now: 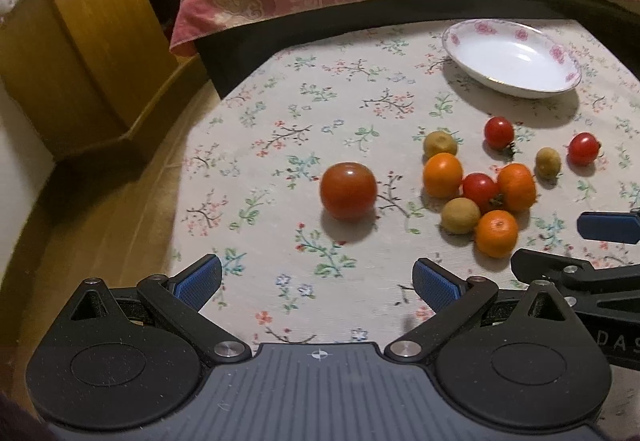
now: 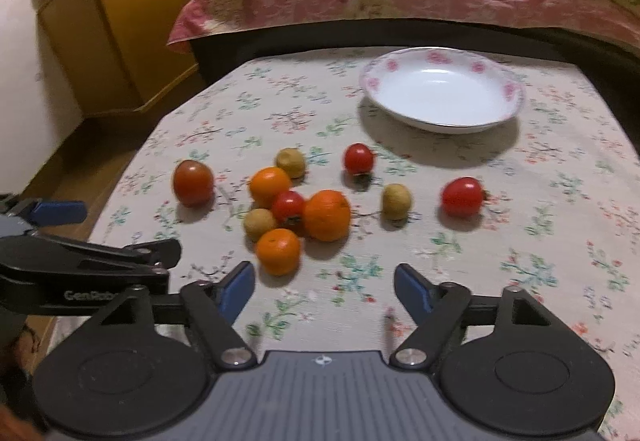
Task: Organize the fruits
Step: 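Grasp the large red tomato with the left tool while the right tool grasps a tangerine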
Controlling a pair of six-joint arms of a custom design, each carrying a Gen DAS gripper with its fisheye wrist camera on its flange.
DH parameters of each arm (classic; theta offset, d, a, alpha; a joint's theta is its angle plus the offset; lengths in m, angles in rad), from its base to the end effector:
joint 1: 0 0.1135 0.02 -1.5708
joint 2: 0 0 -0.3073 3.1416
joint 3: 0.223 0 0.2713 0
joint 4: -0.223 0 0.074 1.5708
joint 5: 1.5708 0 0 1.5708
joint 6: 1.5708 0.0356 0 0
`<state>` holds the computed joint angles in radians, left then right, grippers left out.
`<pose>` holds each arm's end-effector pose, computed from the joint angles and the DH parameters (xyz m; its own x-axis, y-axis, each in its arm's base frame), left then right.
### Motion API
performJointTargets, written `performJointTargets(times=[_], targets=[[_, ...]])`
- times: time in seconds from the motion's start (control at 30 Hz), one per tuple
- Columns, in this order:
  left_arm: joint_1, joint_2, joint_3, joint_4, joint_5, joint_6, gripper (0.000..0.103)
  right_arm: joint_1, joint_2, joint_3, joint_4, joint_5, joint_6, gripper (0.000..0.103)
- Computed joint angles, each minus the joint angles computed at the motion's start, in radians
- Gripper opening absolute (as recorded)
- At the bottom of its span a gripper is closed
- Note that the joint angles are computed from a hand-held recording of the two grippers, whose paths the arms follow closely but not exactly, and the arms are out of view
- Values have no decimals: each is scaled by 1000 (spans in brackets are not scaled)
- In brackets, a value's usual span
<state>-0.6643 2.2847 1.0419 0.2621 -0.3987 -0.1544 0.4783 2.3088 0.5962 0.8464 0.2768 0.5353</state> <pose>0.3413 -0.2497 0.0259 -0.7076 0.3741 -0.5994 0.2927 0.9273 0.2331 0.2876 0.1381 -0.0120 -0.7274 0.1756 -0.6633 0.0994 0.9835 0.1513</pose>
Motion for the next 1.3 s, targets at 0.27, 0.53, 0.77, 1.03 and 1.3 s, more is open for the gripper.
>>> performJointTargets(times=[0.27, 0.53, 0.77, 1.03, 1.3], targets=[[13, 16, 9, 10, -43, 14, 103, -34, 44, 75, -16, -130, -51, 49], [34, 30, 20, 15, -3, 16, 102, -54, 89, 147, -48, -185, -77, 37], [39, 34, 22, 61, 59, 85, 94, -73, 99, 159, -35, -191, -98, 31], [73, 76, 124, 3, 173, 98, 73, -99, 80, 110, -12, -228, -75, 30], [91, 144, 239, -69, 231, 69, 58, -129, 91, 75, 45, -290, -39, 30]])
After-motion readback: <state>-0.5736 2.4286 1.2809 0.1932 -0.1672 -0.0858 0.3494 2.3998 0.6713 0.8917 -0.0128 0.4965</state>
